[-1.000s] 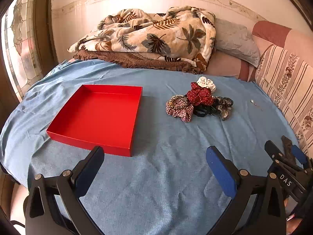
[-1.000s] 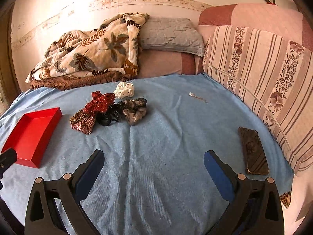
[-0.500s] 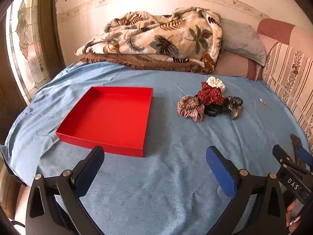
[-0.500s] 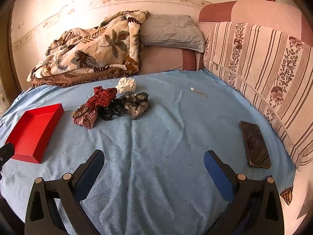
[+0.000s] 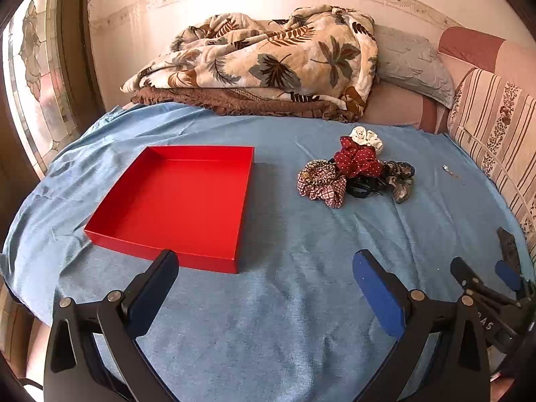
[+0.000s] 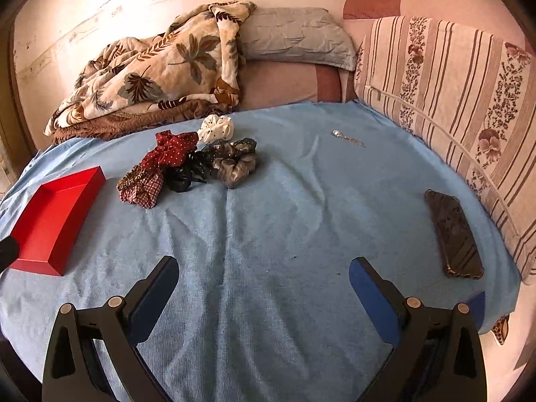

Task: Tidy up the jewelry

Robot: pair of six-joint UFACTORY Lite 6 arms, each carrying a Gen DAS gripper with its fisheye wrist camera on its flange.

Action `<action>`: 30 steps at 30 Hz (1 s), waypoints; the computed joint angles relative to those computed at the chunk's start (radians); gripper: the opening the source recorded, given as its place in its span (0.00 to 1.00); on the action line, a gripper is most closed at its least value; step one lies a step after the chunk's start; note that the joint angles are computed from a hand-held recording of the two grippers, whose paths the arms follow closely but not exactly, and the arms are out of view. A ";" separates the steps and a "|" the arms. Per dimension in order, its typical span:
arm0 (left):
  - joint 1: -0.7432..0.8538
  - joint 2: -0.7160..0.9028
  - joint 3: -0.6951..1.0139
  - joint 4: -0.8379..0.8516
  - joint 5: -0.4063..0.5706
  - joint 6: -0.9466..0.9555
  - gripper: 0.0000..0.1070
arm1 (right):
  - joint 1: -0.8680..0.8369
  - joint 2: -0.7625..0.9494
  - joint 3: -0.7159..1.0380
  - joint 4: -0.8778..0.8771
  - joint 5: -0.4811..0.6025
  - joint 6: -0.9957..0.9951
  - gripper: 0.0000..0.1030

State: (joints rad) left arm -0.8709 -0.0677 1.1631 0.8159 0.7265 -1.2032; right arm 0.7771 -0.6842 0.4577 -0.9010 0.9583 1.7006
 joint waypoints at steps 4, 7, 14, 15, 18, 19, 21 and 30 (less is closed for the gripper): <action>0.029 0.038 0.046 -0.061 -0.017 0.064 0.96 | -0.039 0.010 -0.017 0.001 -0.053 -0.011 1.00; 0.034 0.061 0.065 -0.076 -0.018 0.083 0.96 | -0.078 0.012 -0.032 0.008 -0.097 -0.030 1.00; 0.034 0.084 0.073 -0.094 -0.019 0.099 0.96 | -0.108 0.001 -0.051 0.019 -0.137 -0.042 1.00; 0.034 0.084 0.073 -0.094 -0.020 0.101 0.96 | -0.107 -0.001 -0.053 0.018 -0.137 -0.042 1.00; 0.035 0.085 0.071 -0.098 -0.022 0.110 0.96 | -0.090 0.000 -0.048 0.010 -0.126 -0.030 1.00; 0.036 0.086 0.070 -0.099 -0.023 0.112 0.96 | -0.084 0.001 -0.048 0.006 -0.123 -0.028 1.00; 0.039 0.087 0.068 -0.101 -0.026 0.115 0.96 | -0.080 0.007 -0.041 0.000 -0.122 -0.029 1.00; 0.082 0.130 0.095 -0.143 -0.048 0.173 0.96 | -0.164 0.064 0.010 -0.016 -0.199 -0.105 1.00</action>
State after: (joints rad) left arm -0.7886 0.0623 1.2580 0.6728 0.6786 -1.0306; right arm 0.6129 -0.6204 0.4676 -0.9168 0.7590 1.5953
